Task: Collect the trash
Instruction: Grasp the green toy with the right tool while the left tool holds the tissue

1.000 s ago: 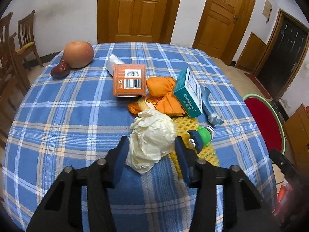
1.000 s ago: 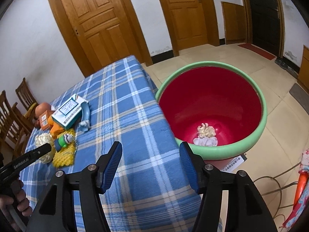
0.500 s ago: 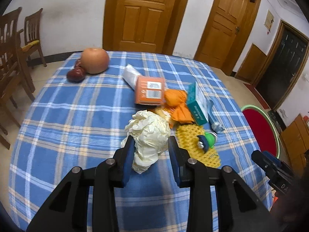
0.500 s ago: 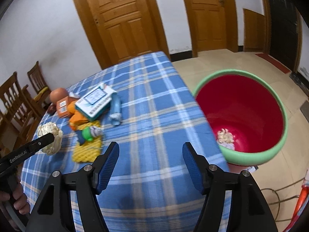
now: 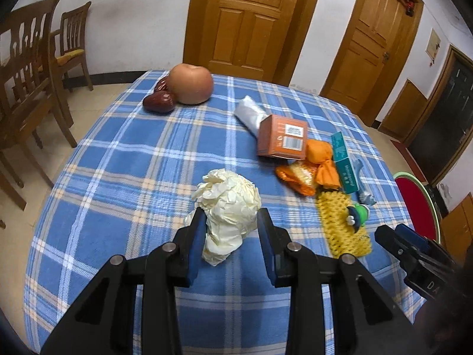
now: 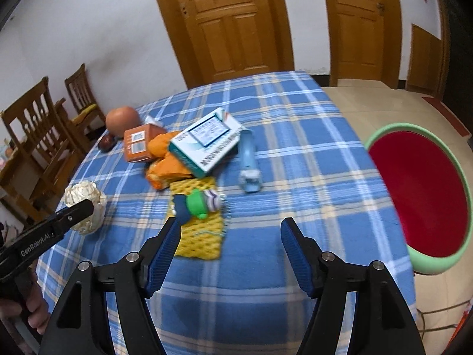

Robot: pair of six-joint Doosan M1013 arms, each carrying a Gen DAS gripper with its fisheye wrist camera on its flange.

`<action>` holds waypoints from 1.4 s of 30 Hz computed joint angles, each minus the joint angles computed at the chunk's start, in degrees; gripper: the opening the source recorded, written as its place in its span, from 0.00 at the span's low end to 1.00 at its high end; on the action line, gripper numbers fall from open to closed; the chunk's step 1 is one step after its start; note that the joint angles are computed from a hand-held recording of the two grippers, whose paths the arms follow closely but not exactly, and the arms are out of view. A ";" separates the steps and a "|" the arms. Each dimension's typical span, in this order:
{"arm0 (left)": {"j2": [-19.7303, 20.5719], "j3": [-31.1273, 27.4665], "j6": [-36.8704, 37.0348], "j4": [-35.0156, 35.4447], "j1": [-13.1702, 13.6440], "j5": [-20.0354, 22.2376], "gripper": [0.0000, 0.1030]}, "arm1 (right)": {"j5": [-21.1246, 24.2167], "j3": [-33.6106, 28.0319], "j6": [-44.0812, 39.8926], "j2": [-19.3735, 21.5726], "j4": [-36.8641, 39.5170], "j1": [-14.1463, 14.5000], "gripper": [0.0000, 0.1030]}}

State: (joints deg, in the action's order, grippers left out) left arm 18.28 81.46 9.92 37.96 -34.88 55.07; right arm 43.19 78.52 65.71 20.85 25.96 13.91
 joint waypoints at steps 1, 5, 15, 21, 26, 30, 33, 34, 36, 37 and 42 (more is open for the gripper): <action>-0.07 0.11 -0.15 -0.03 0.01 0.06 0.34 | 0.31 -0.29 -0.27 0.22 0.12 0.19 0.69; -0.34 0.72 -0.59 -0.31 0.21 -0.23 0.34 | 1.25 -1.08 -1.39 1.01 0.70 0.68 0.69; -0.22 0.89 -0.31 0.02 0.17 -0.10 0.34 | 3.39 -3.40 -2.02 3.21 1.04 1.46 0.69; -0.03 0.53 -0.34 0.06 0.07 0.23 0.34 | 4.97 -3.61 -3.73 3.61 3.08 1.21 0.47; -0.05 0.57 -0.12 0.07 0.08 0.13 0.34 | 4.09 -2.97 -4.84 3.25 4.05 1.10 0.42; 0.02 0.38 0.16 0.01 -0.07 0.17 0.34 | 3.35 -2.14 -5.62 2.64 4.82 0.81 0.42; 0.13 0.14 0.52 -0.18 -0.16 -0.10 0.34 | 2.36 -1.24 -6.48 1.88 5.28 0.63 0.30; 0.18 0.03 0.66 -0.24 -0.22 -0.18 0.34 | 1.91 -0.88 -6.88 1.59 5.52 0.57 0.30; 0.27 -0.20 0.91 -0.24 -0.40 -0.18 0.34 | 1.20 -0.36 -7.78 1.09 6.19 0.36 0.29; 0.35 -0.35 1.17 -0.24 -0.49 -0.19 0.34 | 0.90 -0.07 -8.11 0.84 6.47 0.28 0.28; 0.51 -0.70 1.39 -0.21 -0.80 -0.11 0.34 | 0.47 0.48 -8.41 0.43 7.16 -0.22 0.26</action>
State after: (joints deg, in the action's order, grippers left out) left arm 18.78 80.76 11.31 37.75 -35.68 54.96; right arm 43.66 79.00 57.30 21.27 33.12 13.69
